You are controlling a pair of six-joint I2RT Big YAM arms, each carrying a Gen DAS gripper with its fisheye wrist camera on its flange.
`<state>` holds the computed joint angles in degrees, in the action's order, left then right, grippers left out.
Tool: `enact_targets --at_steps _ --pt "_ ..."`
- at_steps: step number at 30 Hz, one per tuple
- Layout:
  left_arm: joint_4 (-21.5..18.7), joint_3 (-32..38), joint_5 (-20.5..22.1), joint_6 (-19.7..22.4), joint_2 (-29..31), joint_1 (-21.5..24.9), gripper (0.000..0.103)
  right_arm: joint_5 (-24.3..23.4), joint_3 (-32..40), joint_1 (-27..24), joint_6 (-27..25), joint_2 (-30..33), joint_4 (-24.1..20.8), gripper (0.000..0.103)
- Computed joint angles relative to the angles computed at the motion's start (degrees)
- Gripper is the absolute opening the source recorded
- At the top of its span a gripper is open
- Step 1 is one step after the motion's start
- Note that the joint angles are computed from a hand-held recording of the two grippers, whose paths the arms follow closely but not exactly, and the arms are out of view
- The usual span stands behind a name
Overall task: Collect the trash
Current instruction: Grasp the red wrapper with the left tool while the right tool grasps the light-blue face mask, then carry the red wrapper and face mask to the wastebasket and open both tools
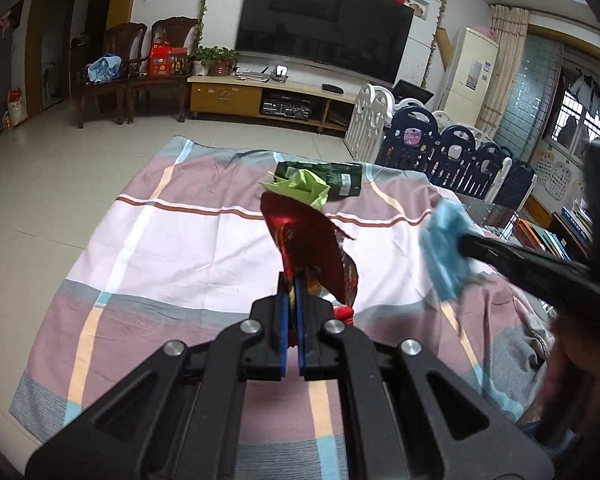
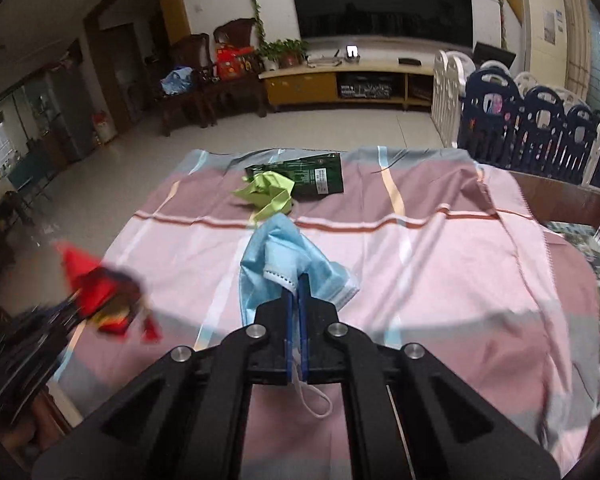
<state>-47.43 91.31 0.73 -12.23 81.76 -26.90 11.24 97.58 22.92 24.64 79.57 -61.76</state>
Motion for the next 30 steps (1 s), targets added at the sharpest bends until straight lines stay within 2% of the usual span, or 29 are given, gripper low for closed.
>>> enact_targets --at_steps 4,7,13,20,23,26,28,30 --pt "-0.11 -0.99 -1.62 1.07 -0.05 -1.88 0.005 5.05 -7.04 3.47 1.45 -7.18 -0.38 0.003" --pt "0.05 -1.84 -2.92 2.66 -0.09 -3.13 0.005 5.59 -11.31 3.55 5.00 -10.32 -0.34 0.003" --pt "-0.50 -2.85 -4.37 3.21 0.31 -3.51 0.005 4.62 -12.86 1.44 7.23 -11.81 0.80 0.003" --pt "-1.03 -2.25 -4.37 2.07 0.88 -2.68 0.005 5.85 -12.98 0.37 6.49 -14.81 1.34 0.003" --pt "-1.31 -1.98 -4.19 1.64 1.22 -2.49 0.005 6.47 -13.48 -3.20 6.60 -19.99 -0.41 0.003" --pt "-1.34 -1.86 -4.20 1.82 1.45 -2.62 0.005 9.14 -14.35 -8.59 5.25 -26.84 -4.57 0.003" --pt "-1.30 -1.63 -4.01 2.44 1.65 -2.82 0.005 9.68 -15.22 -14.14 3.28 -31.13 -7.98 0.003" --pt "-0.82 -1.15 -4.24 3.39 1.86 -3.33 0.005 7.30 -16.85 -24.47 -0.33 -35.82 -11.61 0.003"
